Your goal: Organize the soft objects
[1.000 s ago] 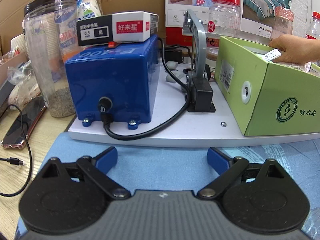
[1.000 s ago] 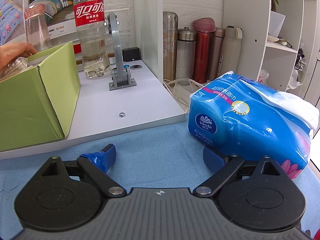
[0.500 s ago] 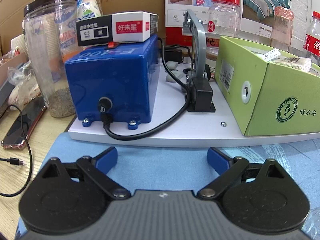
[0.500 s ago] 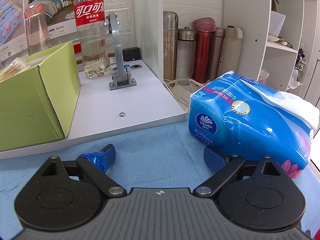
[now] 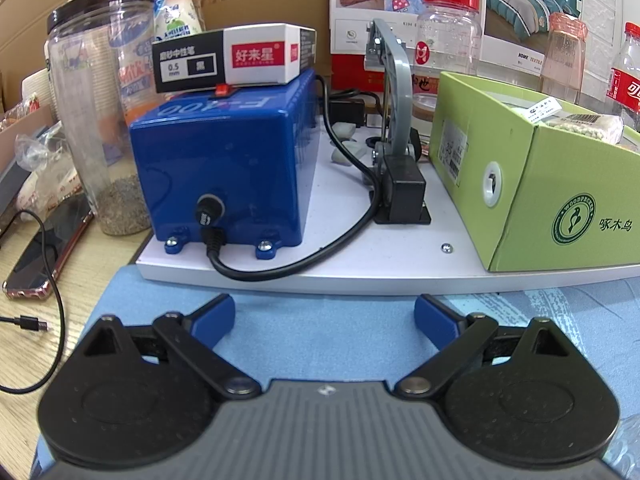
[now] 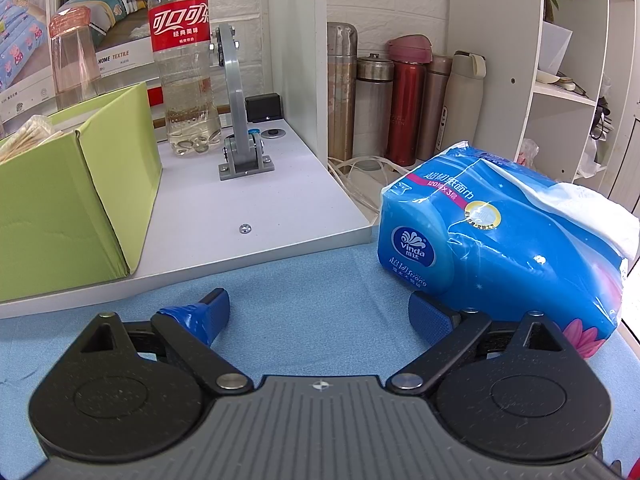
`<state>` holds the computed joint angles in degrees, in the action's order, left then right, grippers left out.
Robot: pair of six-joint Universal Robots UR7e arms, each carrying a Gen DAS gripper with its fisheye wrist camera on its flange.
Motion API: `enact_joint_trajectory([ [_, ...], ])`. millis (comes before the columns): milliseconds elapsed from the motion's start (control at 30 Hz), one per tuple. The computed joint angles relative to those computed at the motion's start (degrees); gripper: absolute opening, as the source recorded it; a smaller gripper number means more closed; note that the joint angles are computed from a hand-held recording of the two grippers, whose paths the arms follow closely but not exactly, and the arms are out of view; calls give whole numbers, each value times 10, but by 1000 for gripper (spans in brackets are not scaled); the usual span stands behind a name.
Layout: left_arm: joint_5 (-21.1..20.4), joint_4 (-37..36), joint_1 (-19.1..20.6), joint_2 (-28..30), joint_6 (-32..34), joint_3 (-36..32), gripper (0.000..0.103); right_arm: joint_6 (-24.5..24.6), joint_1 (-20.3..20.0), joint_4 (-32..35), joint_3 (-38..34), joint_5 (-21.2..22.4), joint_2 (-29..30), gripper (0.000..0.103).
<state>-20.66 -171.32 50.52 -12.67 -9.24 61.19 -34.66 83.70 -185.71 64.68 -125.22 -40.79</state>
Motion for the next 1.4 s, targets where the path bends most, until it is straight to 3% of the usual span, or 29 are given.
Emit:
enact_joint_trajectory([
  [133,-1,7,0,-2,-4,2,96,1,0,3,-2,1,1,85],
  [200,6,52,-2,-12,-48,7,96,1,1,-4,-1,-4,2,84],
  [233,14,66,-6,-15,-59,10,96,0,4,-12,1,-10,2,84],
  [367,65,-1,-33,-10,14,12,96,7,13,-50,51,5,-24,84],
  [500,100,35,-65,-32,-27,32,96,12,29,-58,90,-4,-52,84],
  [667,33,229,-94,-102,-232,91,96,29,51,-76,141,-19,-85,84],
  [800,-3,279,-107,-111,-295,99,96,56,67,-78,172,-39,-105,84],
  [967,-4,349,-118,-110,-364,104,96,99,65,-106,235,-11,-133,84],
  [1133,-7,358,-123,-114,-375,113,96,106,65,-100,251,7,-143,84],
  [1400,-11,265,-128,-115,-314,135,96,96,71,-109,262,12,-147,84],
])
